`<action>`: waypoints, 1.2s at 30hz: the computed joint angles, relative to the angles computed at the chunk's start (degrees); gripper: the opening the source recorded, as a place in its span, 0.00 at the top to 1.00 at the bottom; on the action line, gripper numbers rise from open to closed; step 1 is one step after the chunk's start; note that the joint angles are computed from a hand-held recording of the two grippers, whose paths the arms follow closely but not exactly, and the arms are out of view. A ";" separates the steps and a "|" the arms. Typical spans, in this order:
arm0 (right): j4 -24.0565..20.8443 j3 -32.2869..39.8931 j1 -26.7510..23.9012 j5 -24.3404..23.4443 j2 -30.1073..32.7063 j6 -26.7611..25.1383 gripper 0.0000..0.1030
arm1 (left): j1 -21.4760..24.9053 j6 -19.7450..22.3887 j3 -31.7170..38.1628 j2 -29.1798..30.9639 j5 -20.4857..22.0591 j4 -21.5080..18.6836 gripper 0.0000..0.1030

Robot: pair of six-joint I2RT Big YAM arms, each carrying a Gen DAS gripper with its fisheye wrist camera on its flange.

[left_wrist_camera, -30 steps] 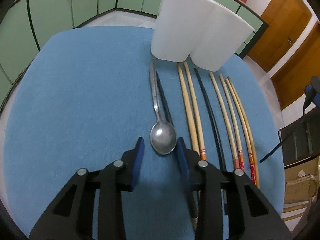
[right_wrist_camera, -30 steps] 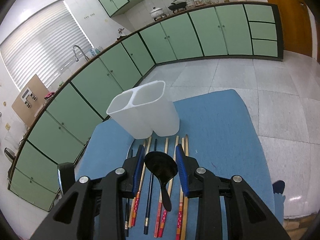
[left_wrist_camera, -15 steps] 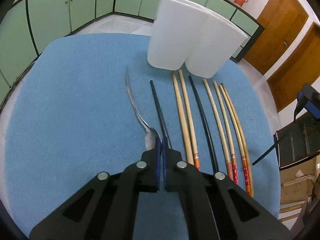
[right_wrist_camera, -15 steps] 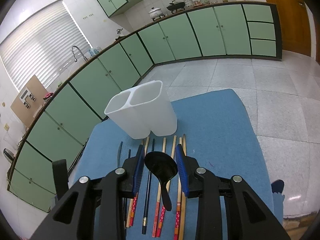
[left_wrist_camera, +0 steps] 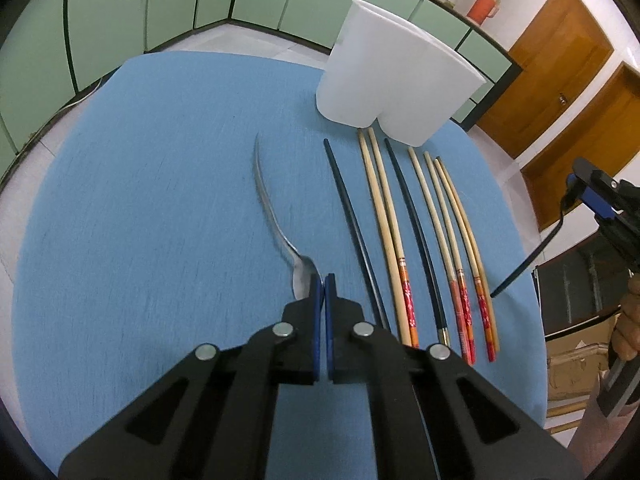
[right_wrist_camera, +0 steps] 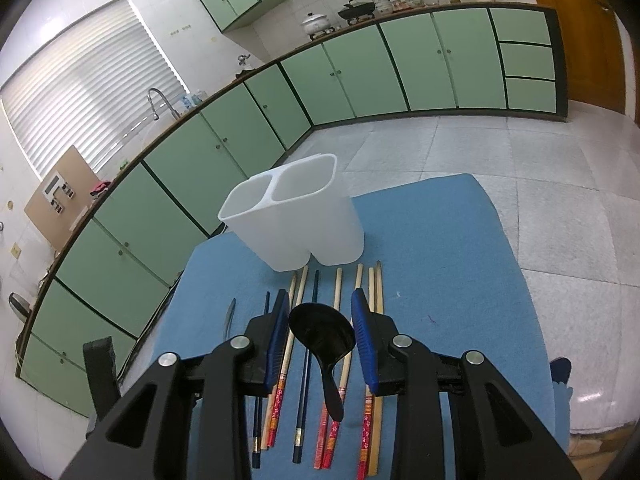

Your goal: Organize utensils

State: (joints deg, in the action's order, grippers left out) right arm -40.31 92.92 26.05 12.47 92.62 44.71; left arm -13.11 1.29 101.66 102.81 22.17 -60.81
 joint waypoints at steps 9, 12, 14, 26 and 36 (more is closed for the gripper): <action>-0.29 -0.27 0.46 0.48 -0.38 -0.06 0.69 | 0.02 0.51 1.72 1.40 2.41 -3.40 0.99; -0.43 -0.22 0.47 0.59 -0.41 -0.16 0.69 | 0.60 0.19 3.44 2.46 3.76 -6.18 0.87; -0.47 -0.18 0.43 0.56 -0.35 -0.16 0.69 | 0.99 -1.20 4.14 2.88 3.68 -5.90 0.64; -0.34 0.56 0.08 0.24 0.98 -0.91 0.69 | -1.02 -4.85 23.42 15.68 -5.49 -10.37 0.63; -0.40 1.04 -1.03 -0.79 2.10 -1.27 0.69 | -1.65 -5.72 33.95 22.81 -7.15 -13.93 0.88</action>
